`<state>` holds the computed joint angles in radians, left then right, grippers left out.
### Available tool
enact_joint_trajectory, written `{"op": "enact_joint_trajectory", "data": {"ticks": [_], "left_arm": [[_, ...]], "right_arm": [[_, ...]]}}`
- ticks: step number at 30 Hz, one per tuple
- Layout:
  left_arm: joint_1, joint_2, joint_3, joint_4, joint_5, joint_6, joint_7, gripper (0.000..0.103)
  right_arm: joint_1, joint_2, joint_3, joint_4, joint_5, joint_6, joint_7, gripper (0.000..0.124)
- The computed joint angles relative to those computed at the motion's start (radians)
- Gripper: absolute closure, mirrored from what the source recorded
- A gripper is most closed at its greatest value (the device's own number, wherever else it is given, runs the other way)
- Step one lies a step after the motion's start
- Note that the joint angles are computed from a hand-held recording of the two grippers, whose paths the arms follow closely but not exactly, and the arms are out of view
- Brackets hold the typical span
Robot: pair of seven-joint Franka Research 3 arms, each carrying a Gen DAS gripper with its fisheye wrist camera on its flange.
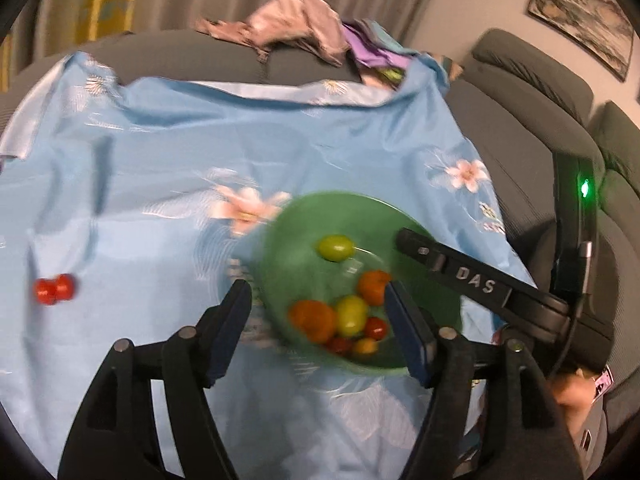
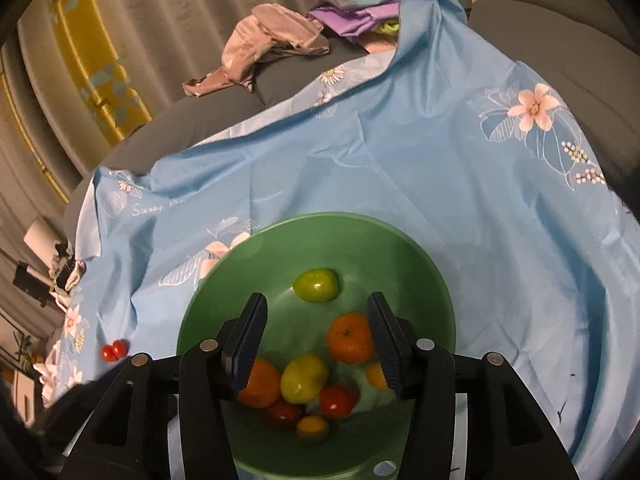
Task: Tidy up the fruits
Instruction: 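Open both grippers to release the yellow fruits in the bowl, then grasp a red tomato with the left gripper while the right grasps the other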
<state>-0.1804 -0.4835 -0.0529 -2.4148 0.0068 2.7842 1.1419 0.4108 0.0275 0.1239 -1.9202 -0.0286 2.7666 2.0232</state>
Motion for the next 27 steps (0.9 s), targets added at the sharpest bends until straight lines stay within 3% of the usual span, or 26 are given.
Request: {"op": "enact_joint_trajectory", "data": {"ticks": [5,11,14,16,20,22,24,27], "left_arm": [[0.153,-0.129,-0.036,-0.061,0.122,-0.079,-0.085,0.03],[0.29,-0.263,0.008,-0.171,0.221,-0.083,-0.157,0.031],[0.406,-0.275,-0.013,-0.18,0.284,-0.114,-0.237,0.034],[0.412,-0.285,0.03,-0.199,0.285,-0.092,-0.244,0.036],[0.359,-0.289,0.137,-0.228,0.215,-0.062,-0.18,0.043],[0.376,-0.265,0.123,-0.219,0.207,-0.086,-0.174,0.054],[0.378,-0.247,0.119,-0.211,0.2,-0.106,-0.161,0.057],[0.336,-0.235,0.173,-0.218,0.137,-0.092,-0.11,0.06]], "right_arm": [[0.01,0.001,0.006,0.005,-0.022,0.005,0.001,0.071],[0.031,0.01,0.012,0.024,-0.099,-0.006,0.037,0.071],[0.049,0.02,0.018,0.044,-0.147,-0.024,0.044,0.071],[0.075,0.035,0.019,0.073,-0.263,-0.049,0.089,0.071],[0.125,0.072,0.023,0.126,-0.405,-0.076,0.14,0.071],[0.153,0.107,0.027,0.172,-0.425,-0.108,0.121,0.071],[0.185,0.142,0.026,0.219,-0.442,-0.143,0.1,0.071],[0.226,0.203,0.027,0.301,-0.414,-0.179,0.032,0.071]]}}
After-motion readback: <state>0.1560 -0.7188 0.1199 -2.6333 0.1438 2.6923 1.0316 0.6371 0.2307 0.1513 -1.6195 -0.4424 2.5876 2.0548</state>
